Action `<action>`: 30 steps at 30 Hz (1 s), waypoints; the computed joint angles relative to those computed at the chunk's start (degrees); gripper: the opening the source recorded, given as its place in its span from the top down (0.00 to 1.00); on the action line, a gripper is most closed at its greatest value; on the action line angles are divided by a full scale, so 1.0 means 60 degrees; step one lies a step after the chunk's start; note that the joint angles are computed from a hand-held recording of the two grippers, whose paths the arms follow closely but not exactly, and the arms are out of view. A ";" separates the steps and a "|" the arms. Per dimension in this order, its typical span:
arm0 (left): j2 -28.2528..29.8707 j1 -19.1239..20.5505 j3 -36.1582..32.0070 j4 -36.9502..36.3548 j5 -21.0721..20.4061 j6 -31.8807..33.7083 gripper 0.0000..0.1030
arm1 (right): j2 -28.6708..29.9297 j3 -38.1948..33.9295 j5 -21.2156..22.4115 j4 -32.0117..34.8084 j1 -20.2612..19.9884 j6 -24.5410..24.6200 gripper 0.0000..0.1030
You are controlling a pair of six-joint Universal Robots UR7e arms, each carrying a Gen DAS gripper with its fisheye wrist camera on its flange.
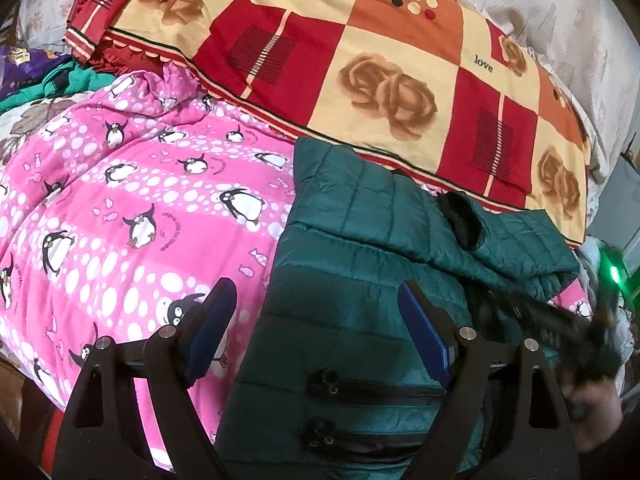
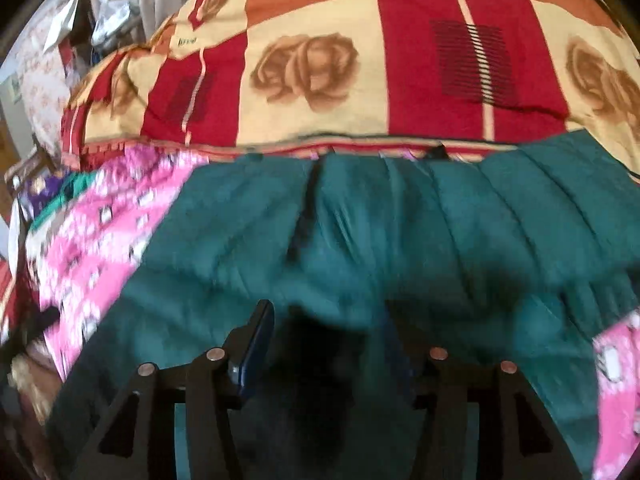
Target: Fold large clothes
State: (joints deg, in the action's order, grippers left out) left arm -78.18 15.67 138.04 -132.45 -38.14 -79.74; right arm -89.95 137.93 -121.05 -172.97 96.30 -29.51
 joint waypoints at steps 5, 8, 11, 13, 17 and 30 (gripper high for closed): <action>0.0684 0.0735 -0.0786 -0.0194 -0.0689 0.1108 0.20 | -0.1689 0.1190 -0.2333 -0.0322 -0.0170 -0.0846 0.50; 0.1764 0.1229 -0.1565 -0.1670 -0.0874 0.2950 0.20 | -0.2637 0.1696 -0.2736 -0.0808 -0.0532 -0.1281 0.49; 0.3077 0.1883 -0.2692 -0.3363 -0.1913 0.4974 0.20 | -0.3688 0.1619 -0.2010 0.0299 -0.1287 -0.0681 0.48; 0.3921 0.2236 -0.3568 -0.3807 -0.2567 0.5824 0.20 | -0.4054 0.1487 -0.1434 0.0902 -0.1799 -0.0318 0.44; 0.5144 0.2580 -0.4828 -0.3803 -0.2881 0.6391 0.20 | -0.3924 0.1461 -0.1472 0.0855 -0.1915 -0.0159 0.40; 0.5284 0.2304 -0.4976 -0.3962 -0.2580 0.7306 0.89 | -0.4123 0.1482 -0.1248 0.1009 -0.2052 -0.0230 0.39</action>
State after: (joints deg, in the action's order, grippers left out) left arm -46.47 29.50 108.19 -156.22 -53.62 -35.91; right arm -114.69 146.82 -128.54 -166.91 83.99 -30.89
